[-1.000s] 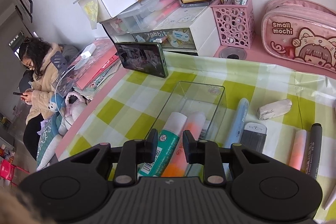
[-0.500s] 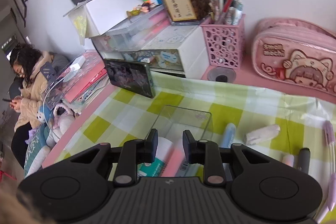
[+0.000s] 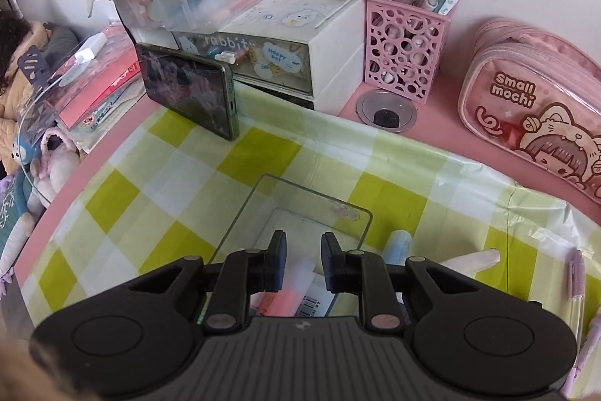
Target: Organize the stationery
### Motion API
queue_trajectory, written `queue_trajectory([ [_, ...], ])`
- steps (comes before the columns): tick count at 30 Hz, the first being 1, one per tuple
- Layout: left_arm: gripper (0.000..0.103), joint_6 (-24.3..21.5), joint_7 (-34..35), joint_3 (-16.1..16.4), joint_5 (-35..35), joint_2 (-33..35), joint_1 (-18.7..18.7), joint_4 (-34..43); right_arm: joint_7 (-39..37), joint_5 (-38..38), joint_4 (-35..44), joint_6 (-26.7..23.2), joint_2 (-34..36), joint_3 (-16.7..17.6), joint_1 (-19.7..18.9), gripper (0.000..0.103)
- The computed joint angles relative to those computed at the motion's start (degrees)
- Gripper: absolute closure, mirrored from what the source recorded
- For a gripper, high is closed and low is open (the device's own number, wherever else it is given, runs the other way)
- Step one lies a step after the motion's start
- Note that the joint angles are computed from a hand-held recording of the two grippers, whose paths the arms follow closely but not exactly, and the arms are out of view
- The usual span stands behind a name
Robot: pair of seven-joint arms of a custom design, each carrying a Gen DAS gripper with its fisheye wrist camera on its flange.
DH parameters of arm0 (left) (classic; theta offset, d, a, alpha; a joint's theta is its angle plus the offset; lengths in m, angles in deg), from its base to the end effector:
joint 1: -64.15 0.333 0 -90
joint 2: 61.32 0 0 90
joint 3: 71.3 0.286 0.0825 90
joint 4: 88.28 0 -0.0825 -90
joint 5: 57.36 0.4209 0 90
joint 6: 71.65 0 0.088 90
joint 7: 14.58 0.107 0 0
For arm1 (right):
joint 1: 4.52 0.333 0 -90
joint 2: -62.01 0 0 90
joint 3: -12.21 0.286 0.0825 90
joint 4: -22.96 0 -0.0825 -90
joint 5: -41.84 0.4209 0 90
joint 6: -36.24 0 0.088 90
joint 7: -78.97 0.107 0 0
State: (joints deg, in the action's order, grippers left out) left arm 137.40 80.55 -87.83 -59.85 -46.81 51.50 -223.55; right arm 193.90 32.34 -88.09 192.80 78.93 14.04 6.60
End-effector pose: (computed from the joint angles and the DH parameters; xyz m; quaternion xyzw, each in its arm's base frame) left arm 0.5031 -0.2720 0.2934 -0.4426 0.7453 -0.4334 0.2465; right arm 0.6546 0.1560 0.3366 -0.6575 0.7105 -0.1499 0.2010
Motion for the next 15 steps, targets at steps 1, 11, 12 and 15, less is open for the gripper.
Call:
queue_trajectory([
  [1,0.03,0.0,0.0,0.0,-0.1,0.0,0.0,0.0,0.6,-0.5,0.2,-0.4,0.0,-0.2,0.3,0.09],
  [11,0.03,0.0,0.7,0.2,-0.7,0.1,-0.4,0.1,7.2,-5.4,-0.7,0.3,-1.0,-1.4,2.1,0.095],
  [12,0.03,0.0,0.8,0.2,-0.7,0.0,-0.4,0.1,7.4,-5.7,-0.7,0.2,-0.9,-1.4,2.1,0.095],
  [15,0.03,0.0,0.6,0.1,-0.5,0.0,-0.2,0.0,6.3,-4.4,-2.0,2.1,-1.6,-0.6,1.2,0.095],
])
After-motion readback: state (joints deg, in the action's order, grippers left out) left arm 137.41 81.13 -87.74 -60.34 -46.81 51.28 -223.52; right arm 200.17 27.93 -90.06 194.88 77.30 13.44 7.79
